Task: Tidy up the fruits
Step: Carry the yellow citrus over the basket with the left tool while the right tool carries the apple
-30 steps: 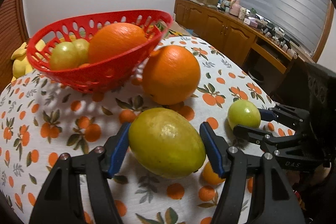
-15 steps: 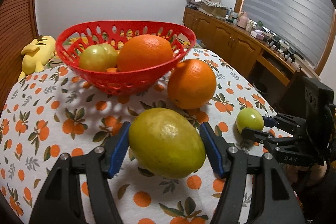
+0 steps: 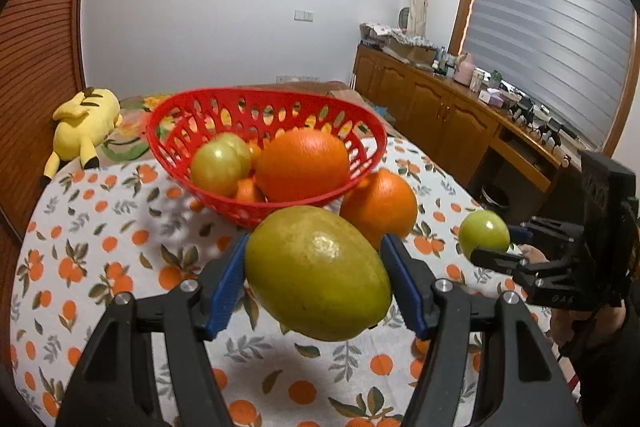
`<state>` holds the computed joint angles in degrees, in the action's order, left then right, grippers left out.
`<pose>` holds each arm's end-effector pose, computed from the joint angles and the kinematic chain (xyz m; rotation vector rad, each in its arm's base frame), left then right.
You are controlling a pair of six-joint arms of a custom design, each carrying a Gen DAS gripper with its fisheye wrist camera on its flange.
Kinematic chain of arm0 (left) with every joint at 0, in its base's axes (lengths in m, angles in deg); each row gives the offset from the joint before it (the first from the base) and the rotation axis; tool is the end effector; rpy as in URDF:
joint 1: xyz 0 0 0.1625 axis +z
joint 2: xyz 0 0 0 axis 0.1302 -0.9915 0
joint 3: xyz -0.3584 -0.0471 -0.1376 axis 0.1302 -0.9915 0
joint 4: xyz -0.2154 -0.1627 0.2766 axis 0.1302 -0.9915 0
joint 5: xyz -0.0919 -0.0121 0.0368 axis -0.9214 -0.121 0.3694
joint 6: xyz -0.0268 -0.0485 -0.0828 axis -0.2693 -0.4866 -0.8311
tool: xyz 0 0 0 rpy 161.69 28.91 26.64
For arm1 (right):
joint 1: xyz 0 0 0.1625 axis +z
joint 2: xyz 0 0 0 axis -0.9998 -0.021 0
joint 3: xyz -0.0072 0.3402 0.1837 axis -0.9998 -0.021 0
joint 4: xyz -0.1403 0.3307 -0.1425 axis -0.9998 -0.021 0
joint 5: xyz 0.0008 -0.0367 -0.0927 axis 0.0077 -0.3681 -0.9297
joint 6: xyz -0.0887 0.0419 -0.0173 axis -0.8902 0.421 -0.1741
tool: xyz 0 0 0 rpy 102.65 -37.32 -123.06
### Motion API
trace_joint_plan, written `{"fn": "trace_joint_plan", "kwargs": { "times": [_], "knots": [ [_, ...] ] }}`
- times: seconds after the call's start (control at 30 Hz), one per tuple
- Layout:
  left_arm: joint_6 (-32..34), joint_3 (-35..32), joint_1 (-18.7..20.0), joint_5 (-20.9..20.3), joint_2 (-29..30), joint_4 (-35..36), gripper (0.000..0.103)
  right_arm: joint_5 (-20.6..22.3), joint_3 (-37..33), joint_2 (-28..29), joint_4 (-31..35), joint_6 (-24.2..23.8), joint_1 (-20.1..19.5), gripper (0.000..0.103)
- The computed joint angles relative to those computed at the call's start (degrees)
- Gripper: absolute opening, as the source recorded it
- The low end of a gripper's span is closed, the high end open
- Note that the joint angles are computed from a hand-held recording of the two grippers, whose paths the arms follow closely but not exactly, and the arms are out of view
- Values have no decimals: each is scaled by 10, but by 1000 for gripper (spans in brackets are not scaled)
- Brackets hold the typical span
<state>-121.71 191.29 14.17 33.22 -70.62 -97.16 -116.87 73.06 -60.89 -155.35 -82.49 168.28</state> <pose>-0.3521 -0.3759 0.0615 0.3854 2.3092 -1.1396 0.0534 -0.4555 0.3069 1.2427 -2.4605 0.6410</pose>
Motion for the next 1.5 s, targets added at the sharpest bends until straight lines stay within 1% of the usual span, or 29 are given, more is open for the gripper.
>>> {"fn": "trace_joint_plan", "kwargs": {
  "times": [0.23, 0.37, 0.57, 0.7, 0.83, 1.0, 1.13, 1.43, 1.5],
  "knots": [
    [15, -1, -3, 22, -17, 5, 66, 7, -30, 10, 16, 16, 40, 54],
    [40, -7, 2, 29, -20, -7, 66, 2, -47, 26, 11, 24, 61, 54],
    [100, -24, 24, 30, -14, -35, 66, -14, -84, 65, 6, 35, 95, 54],
    [125, -31, 39, 28, -11, -49, 66, -25, -117, 104, 8, 45, 116, 54],
    [142, -37, 53, 25, -10, -58, 66, -42, -145, 143, 6, 45, 132, 54],
    [164, -46, 71, 22, -10, -70, 66, -57, -181, 191, 14, 48, 144, 54],
    [182, -48, 81, 17, -10, -89, 66, -66, -202, 216, 18, 49, 148, 54],
    [225, -75, 106, 13, 4, -109, 66, -80, -239, 257, 30, 44, 152, 54],
    [231, -82, 112, 12, 8, -108, 66, -74, -245, 260, 37, 46, 150, 55]
  ]
}}
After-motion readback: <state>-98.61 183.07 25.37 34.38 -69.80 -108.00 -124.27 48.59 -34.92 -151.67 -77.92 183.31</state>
